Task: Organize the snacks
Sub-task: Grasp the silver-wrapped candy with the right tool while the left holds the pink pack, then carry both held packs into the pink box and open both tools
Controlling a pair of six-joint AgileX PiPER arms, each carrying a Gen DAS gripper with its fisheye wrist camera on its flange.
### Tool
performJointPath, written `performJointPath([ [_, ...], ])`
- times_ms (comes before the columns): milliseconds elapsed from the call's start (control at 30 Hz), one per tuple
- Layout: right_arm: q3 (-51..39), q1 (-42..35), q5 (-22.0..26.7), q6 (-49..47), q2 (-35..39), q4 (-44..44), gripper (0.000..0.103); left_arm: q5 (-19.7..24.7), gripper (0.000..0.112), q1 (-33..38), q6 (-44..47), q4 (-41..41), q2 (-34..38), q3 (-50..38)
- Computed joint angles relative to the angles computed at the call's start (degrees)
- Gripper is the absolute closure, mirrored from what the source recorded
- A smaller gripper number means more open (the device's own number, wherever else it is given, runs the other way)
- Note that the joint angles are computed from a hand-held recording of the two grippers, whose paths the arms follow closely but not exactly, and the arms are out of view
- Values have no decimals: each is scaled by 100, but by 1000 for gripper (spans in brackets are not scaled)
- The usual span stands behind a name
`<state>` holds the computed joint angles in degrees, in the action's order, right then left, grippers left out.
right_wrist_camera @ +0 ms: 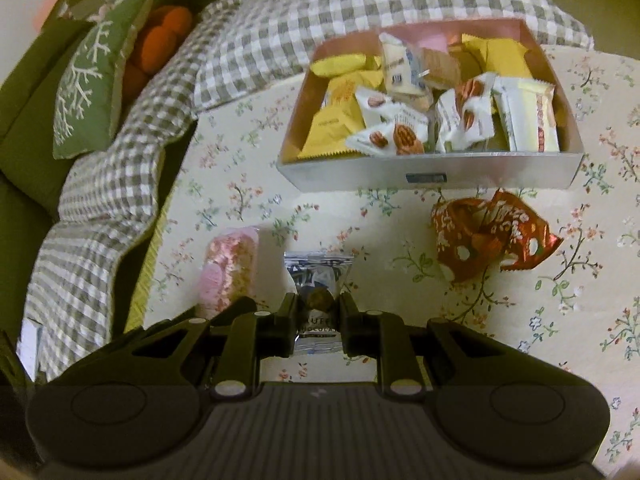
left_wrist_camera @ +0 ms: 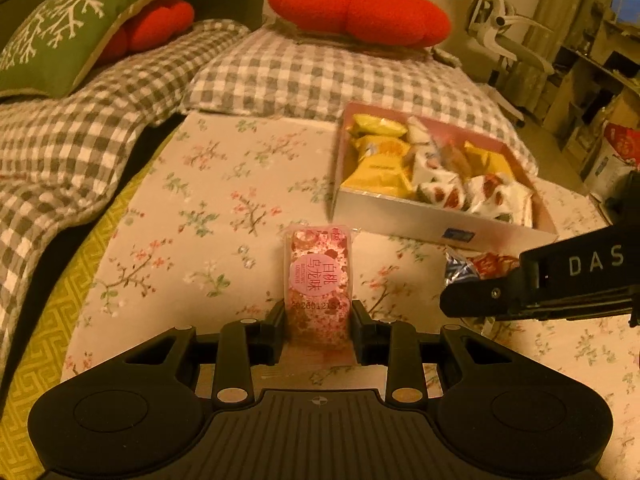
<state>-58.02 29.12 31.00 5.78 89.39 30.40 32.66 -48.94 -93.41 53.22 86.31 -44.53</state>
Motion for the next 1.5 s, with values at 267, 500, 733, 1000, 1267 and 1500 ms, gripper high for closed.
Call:
performJointPath([
  [267, 96, -305, 32, -324, -247, 340, 84, 147, 82, -1, 340, -144, 92, -394],
  [500, 138, -680, 72, -717, -462, 694, 84, 336, 82, -41, 781, -265, 274, -968],
  [733, 141, -1477, 42, -1137, -679, 1179, 84, -173, 83, 761, 1428, -865, 146, -1383],
  [1000, 63, -2109, -200, -1758, -377, 1935, 84, -460, 83, 1116, 2119, -1194, 626, -2194],
  [1267, -225, -2281, -157, -1634, 56, 1656, 84, -1159, 83, 1391, 3725, -3009, 1768, -3106],
  [1500, -415, -2379, -330, -1524, 428, 1334, 84, -1512, 83, 1481, 3953, -3162, 2411, -3513],
])
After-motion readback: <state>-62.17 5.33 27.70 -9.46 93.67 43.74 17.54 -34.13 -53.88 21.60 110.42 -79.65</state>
